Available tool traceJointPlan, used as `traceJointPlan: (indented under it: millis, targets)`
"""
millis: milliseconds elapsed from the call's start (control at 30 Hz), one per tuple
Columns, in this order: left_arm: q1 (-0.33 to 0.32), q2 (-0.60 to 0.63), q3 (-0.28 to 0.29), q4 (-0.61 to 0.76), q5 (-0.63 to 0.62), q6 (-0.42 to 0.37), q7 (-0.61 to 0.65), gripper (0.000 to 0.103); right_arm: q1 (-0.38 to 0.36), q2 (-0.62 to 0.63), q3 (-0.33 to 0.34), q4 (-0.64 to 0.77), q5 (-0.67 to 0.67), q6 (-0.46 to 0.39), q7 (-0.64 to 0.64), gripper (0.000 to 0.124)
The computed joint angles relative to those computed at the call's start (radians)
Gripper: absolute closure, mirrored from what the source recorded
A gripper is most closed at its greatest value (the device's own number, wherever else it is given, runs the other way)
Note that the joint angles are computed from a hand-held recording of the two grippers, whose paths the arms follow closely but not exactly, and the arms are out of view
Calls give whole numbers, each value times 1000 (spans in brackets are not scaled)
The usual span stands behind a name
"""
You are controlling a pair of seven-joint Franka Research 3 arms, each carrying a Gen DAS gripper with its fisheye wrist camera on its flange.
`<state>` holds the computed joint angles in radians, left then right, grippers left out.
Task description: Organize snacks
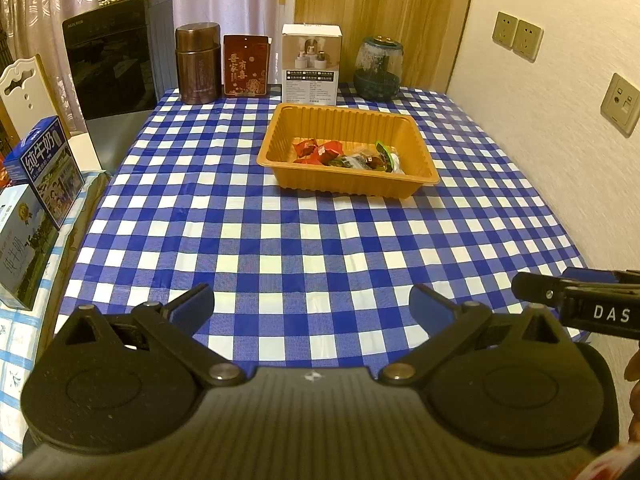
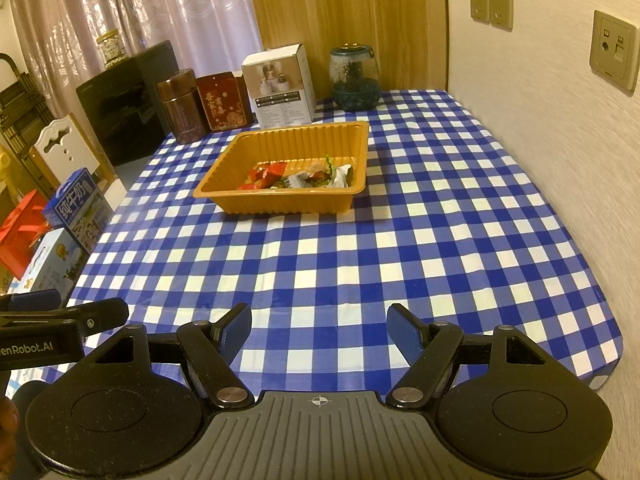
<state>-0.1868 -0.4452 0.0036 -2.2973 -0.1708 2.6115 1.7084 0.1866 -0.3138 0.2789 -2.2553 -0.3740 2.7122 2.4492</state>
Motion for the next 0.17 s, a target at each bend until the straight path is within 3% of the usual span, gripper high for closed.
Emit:
traceJointPlan:
  millis: [167]
  targets:
    - [-5,5,2,2,-2,34,6,0,1,-1,-1,-1,2,2,-1,49]
